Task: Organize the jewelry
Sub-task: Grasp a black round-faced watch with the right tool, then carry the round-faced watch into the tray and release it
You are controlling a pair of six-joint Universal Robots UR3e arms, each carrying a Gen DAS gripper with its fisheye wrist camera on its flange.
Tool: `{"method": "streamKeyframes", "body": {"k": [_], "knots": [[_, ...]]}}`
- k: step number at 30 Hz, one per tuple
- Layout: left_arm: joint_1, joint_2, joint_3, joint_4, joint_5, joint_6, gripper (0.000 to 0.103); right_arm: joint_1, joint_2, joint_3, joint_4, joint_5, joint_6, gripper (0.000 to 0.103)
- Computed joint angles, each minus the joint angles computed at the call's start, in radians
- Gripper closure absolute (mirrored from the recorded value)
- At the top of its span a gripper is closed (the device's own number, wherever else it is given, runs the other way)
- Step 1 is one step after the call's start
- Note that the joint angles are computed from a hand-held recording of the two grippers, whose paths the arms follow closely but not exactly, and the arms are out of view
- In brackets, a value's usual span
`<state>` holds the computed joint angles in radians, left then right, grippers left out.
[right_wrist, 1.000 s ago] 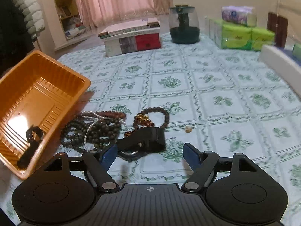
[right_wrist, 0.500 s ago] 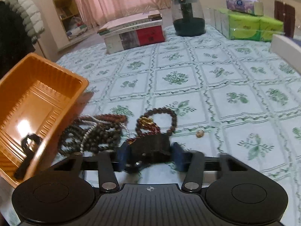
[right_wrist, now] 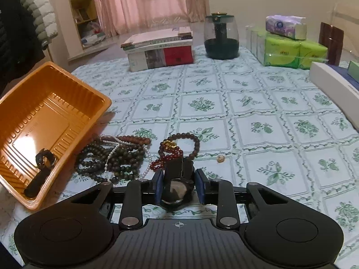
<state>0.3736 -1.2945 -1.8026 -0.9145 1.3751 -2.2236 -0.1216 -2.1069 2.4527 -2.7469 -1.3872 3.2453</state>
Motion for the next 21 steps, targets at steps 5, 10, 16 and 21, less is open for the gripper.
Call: {"method": "streamKeyframes", "body": {"k": [5, 10, 16, 21], "knots": [[-0.001, 0.001, 0.000, -0.001, 0.000, -0.001, 0.100, -0.045, -0.070, -0.021, 0.088, 0.017, -0.042, 0.073], [0.003, 0.004, 0.001, -0.005, -0.003, 0.004, 0.100, -0.008, -0.039, -0.085, 0.094, 0.024, -0.050, 0.073], [0.002, 0.004, 0.003, -0.008, -0.002, 0.002, 0.100, 0.137, 0.144, -0.227, -0.012, 0.087, 0.043, 0.073], [0.008, 0.009, -0.002, -0.009, -0.009, 0.007, 0.100, 0.277, 0.369, -0.387, -0.098, 0.151, 0.132, 0.073]]}}
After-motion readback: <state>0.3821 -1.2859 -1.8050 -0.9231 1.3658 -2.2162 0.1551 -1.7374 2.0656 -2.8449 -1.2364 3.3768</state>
